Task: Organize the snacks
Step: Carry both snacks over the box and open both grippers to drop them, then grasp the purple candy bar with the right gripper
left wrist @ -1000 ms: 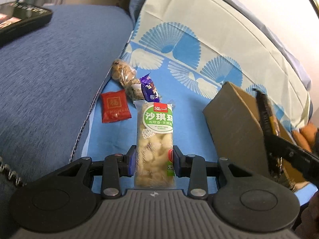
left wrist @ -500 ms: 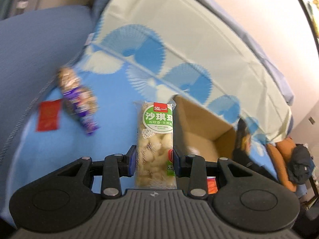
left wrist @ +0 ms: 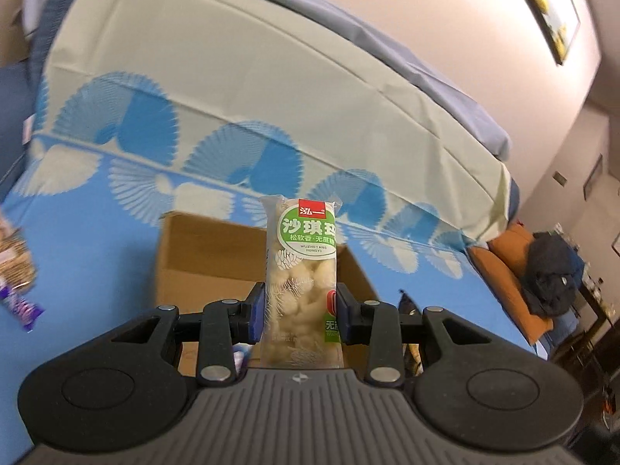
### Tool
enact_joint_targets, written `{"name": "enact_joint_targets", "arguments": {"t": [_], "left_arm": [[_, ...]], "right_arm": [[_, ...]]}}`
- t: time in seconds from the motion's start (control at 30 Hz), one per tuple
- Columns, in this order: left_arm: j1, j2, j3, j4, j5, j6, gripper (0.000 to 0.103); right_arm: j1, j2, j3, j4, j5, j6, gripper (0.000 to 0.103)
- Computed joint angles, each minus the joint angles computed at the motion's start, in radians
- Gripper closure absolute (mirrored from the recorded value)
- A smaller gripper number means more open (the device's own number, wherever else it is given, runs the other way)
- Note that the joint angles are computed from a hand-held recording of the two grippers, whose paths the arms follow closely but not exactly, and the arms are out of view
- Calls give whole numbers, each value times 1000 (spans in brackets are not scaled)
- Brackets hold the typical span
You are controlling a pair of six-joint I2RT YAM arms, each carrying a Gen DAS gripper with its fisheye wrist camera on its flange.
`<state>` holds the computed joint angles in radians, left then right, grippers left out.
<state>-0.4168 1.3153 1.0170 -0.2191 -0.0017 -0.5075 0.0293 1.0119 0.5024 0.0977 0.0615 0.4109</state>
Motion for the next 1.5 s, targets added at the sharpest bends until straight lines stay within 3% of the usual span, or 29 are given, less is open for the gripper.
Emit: {"name": "enact_joint_targets", "arguments": {"t": [0.2,0.27,0.3,0.33,0.37,0.67,0.83,0.93,1.0,1.1,1.13,1.17,1.27,1.37,1.5], "left_arm": [[-43,52,47,22,-4,29,63],[-41,43,43,22,-2,43,43],[-40,30,32,22,-9,47,37],[-37,17,18,23,-18,49,29],[-34,-3,-4,27,-28,50,28],[74,-324,-321,75,-67,52,29],[266,-507,-443,-35,50,113,30],[465,-585,-492,-96,203,189,30],[630,-607,-514,-137,343,266,36],[857,-595,-540,-193,514,423,64],[909,-599,-559,-195,543,466,80],[963,-609,-588,-194,565,518,90],[1109,-601,-672,-180,619,611,94],[1165,-563,-666,-127,650,575,94],[1113,-512,-688,-20,532,521,94]], "right_arm": [[-22,-4,-9,9,9,10,62],[-28,-2,-2,-11,-11,6,57],[-22,8,7,-24,-2,6,50],[-13,16,14,-37,18,9,36],[-6,20,16,-41,34,13,31],[34,31,10,-26,64,-20,31],[87,20,-10,-8,86,-58,31],[129,4,-25,-3,93,-92,31],[166,-11,-39,5,92,-124,31],[219,-31,-56,16,77,-167,43],[237,-39,-64,21,66,-184,51],[256,-47,-72,26,54,-199,59],[307,-65,-87,31,19,-236,75],[374,-76,-104,44,19,-267,75],[444,-62,-106,45,15,-293,75]]}}
